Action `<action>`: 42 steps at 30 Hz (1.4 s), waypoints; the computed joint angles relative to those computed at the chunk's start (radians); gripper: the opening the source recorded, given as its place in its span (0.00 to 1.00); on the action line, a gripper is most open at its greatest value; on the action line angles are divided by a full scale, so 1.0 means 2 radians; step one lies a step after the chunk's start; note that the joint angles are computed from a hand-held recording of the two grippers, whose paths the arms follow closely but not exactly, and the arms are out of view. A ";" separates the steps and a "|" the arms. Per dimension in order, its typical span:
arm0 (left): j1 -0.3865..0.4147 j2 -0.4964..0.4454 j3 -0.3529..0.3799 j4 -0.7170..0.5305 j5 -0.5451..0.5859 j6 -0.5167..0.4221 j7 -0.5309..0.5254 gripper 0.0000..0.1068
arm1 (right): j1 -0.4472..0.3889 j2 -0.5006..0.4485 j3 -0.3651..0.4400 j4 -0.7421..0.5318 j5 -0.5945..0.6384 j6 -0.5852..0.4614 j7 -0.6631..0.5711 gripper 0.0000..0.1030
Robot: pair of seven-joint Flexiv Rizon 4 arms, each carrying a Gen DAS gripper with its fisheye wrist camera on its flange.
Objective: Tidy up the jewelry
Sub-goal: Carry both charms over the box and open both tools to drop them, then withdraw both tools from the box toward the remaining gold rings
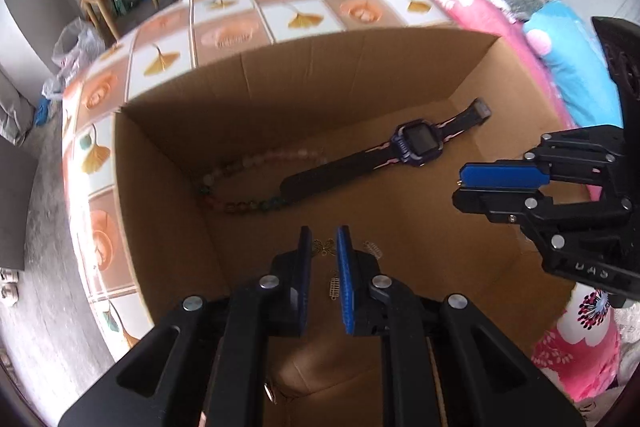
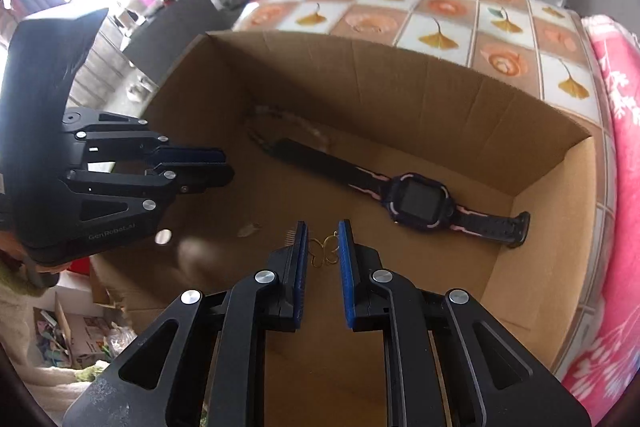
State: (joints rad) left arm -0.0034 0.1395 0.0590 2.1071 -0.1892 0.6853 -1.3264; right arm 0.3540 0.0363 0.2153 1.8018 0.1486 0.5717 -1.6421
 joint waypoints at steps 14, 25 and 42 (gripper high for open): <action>0.002 -0.046 -0.007 -0.032 0.033 -0.028 -0.042 0.12 | -0.003 -0.022 0.000 -0.007 -0.010 0.005 0.014 0.15; -0.004 -0.006 0.005 0.008 -0.014 0.036 -0.014 0.31 | -0.015 0.036 -0.007 0.013 0.044 0.041 -0.002 0.29; -0.060 0.339 0.019 0.257 -0.007 0.163 -0.050 0.85 | 0.000 0.292 -0.046 0.193 0.149 0.069 0.002 0.50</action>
State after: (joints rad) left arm -0.1231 0.8178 0.0974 2.6210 -0.2029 1.0113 -1.4255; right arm 0.3537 0.6196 0.1242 2.1883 0.4457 0.7092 -1.6386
